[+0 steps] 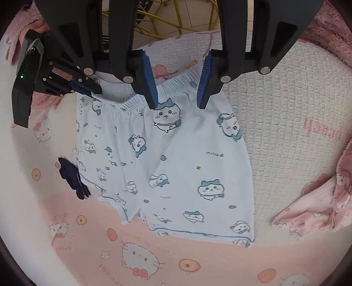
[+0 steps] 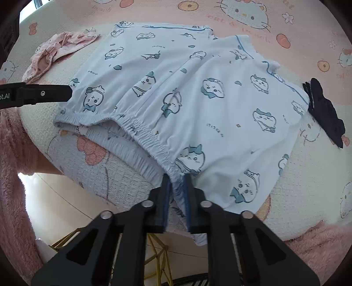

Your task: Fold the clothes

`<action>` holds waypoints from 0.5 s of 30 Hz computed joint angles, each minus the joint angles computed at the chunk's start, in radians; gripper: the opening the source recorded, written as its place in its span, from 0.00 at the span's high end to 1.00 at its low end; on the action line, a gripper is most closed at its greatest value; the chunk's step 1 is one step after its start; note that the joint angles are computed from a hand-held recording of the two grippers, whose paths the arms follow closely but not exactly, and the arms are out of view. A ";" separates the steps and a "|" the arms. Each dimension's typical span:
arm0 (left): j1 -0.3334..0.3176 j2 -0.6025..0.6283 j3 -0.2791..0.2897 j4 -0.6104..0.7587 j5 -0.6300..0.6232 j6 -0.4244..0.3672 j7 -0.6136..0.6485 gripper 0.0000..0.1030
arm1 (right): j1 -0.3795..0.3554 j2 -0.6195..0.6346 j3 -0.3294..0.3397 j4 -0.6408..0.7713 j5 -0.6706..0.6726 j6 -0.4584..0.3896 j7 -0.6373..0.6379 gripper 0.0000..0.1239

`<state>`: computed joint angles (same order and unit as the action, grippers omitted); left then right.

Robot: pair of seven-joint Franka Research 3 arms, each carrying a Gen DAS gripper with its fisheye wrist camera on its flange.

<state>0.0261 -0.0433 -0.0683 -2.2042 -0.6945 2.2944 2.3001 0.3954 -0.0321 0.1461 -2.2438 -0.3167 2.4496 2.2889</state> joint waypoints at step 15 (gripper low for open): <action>0.016 0.025 0.008 0.024 0.028 -0.033 -0.088 0.66 | -0.012 -0.030 0.002 -0.034 0.183 -0.047 -0.118 0.95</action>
